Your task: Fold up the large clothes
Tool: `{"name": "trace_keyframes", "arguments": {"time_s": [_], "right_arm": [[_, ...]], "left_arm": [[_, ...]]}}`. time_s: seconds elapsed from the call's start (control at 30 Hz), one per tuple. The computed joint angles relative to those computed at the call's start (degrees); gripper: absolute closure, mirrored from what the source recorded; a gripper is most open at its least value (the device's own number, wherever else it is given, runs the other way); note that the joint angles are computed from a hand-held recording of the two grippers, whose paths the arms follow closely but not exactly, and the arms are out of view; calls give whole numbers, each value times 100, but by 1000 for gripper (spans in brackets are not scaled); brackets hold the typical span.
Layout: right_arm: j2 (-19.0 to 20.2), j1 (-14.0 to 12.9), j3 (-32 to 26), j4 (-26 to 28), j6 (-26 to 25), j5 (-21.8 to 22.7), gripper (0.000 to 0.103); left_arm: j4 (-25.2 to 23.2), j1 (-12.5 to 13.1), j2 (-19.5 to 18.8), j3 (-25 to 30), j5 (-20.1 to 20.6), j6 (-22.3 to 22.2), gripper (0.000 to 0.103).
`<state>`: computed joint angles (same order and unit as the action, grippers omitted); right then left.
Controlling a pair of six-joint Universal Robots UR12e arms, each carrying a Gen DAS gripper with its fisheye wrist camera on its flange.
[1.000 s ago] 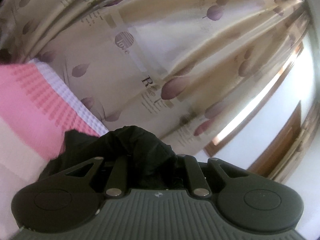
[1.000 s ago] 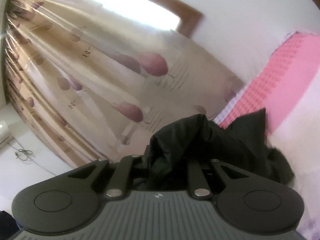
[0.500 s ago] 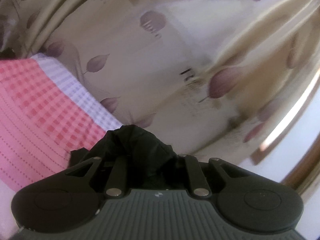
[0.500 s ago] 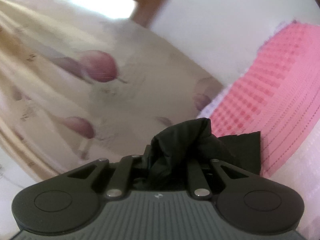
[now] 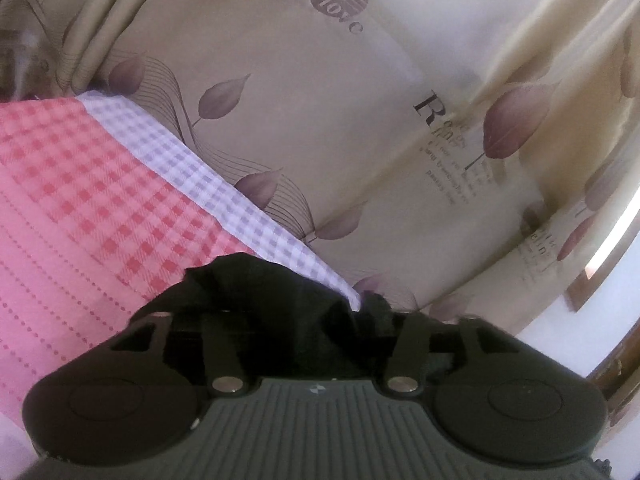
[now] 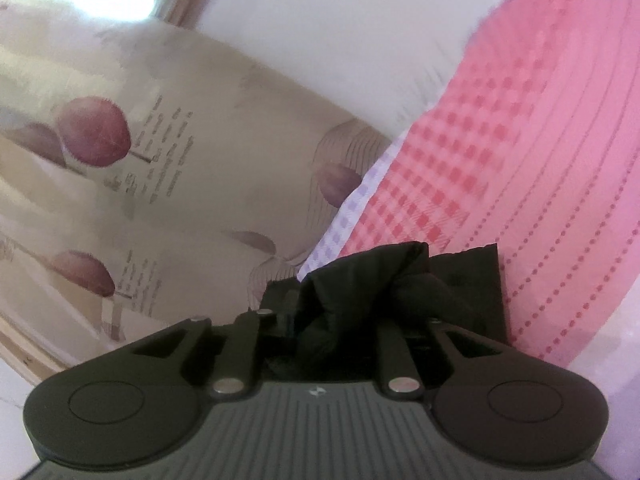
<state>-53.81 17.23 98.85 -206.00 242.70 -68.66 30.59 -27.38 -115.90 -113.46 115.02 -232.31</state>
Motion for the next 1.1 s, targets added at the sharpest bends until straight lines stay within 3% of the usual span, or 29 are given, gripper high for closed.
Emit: {"name": "trace_keyframes", "arguments": {"time_s": [0.03,0.1,0.13,0.2,0.23,0.3,0.37,0.43,0.47,0.53,0.57,0.67,0.73,0.8,0.87,0.97,1.03,1.1], "right_arm": [[40,37,-28,-52,85,-148,79],[106,16,-41,-200,371,-50,71],[169,-13,-42,-402,529,34,69],[277,-6,-52,-773,893,-35,56],[308,-14,-43,-932,1082,-69,47],[351,-30,-9,-1267,1385,-193,15],[443,-48,5,-1845,1844,-331,11],[334,-63,95,-1787,1479,-393,12],[217,-59,158,-1605,937,-427,13],[-45,-16,132,-989,-263,-293,26],[-165,78,46,-554,-863,-187,40],[-282,446,-427,651,-2662,6,59],[-186,633,-843,1258,-3584,266,69],[-18,841,-1321,2023,-4110,331,80],[152,1012,-1713,2746,-4465,185,87],[404,1173,-2071,3262,-4660,-87,92],[483,1210,-2194,3601,-4874,-273,93],[541,1213,-2171,3511,-4806,-319,97]], "left_arm": [[31,-18,-29,24,78,-33,40],[37,-67,-73,79,294,-103,10],[-4,-125,-97,126,555,-120,2],[46,-265,-177,233,1197,-78,0],[66,-279,-177,240,1281,-75,0],[-6,-254,-109,189,1192,-236,0],[69,-278,-73,170,1229,-282,1],[317,-340,-89,210,1296,23,2],[420,-357,-98,254,1226,256,3],[480,-368,-97,377,883,830,7],[335,-364,-80,454,650,1001,11],[5,-326,-161,772,-315,1186,28],[-291,-335,-281,1049,-708,1246,36],[-470,-330,-432,1309,-949,1454,53],[-836,-326,-540,1539,-941,1839,59],[-1572,-292,-642,1741,-674,2244,79],[-1667,-221,-722,1706,-555,2185,79],[-1517,-125,-777,1543,-579,1693,86]]}}
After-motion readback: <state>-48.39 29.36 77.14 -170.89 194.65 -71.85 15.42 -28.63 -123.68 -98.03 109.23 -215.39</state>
